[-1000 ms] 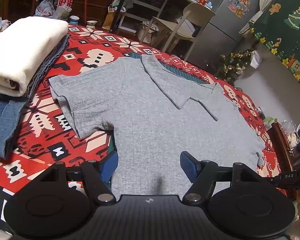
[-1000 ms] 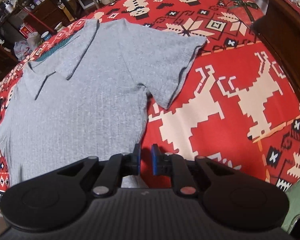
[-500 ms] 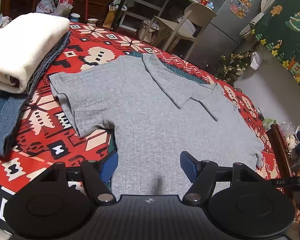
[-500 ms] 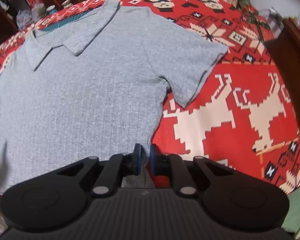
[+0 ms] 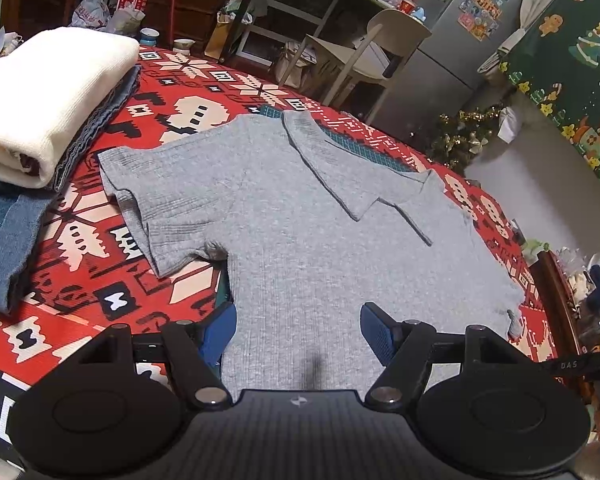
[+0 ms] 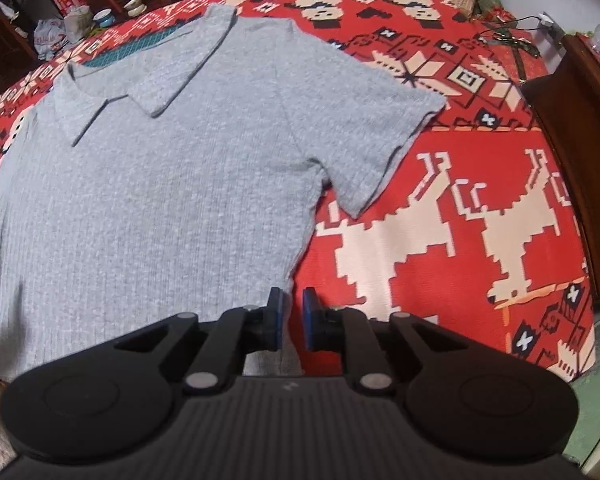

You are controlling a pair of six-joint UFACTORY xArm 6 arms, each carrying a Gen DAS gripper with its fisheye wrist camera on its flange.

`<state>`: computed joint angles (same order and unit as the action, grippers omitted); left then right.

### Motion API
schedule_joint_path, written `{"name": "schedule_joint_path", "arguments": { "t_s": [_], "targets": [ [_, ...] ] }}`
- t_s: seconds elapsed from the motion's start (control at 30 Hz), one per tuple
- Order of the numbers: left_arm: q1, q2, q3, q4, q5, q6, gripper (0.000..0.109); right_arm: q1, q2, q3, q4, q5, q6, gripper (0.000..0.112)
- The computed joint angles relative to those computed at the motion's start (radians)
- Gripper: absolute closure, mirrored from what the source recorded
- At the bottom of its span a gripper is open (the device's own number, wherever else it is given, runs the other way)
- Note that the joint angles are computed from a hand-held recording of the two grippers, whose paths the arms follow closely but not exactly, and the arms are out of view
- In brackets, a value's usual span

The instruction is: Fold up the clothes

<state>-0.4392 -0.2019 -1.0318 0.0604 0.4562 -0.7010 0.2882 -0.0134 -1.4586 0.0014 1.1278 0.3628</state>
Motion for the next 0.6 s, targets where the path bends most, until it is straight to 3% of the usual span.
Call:
{"name": "schedule_joint_path", "arguments": {
  "t_s": [0.13,0.37,0.5,0.6],
  "targets": [
    [0.000,0.003,-0.001,-0.014,0.000,0.013,0.041,0.016,0.016,-0.001,-0.026,0.000,-0.006,0.110],
    [0.000,0.010,-0.010,-0.019,0.016,0.018,0.041,0.027,0.022,-0.015,-0.093,0.038,0.021,0.111],
    [0.002,0.009,-0.010,-0.024,0.021,0.015,0.041,0.014,0.016,-0.006,-0.072,0.039,0.042,0.110],
    [0.003,0.007,-0.007,-0.027,0.024,0.016,0.041,0.002,0.012,-0.017,-0.052,0.044,0.039,0.101]
  ]
}}
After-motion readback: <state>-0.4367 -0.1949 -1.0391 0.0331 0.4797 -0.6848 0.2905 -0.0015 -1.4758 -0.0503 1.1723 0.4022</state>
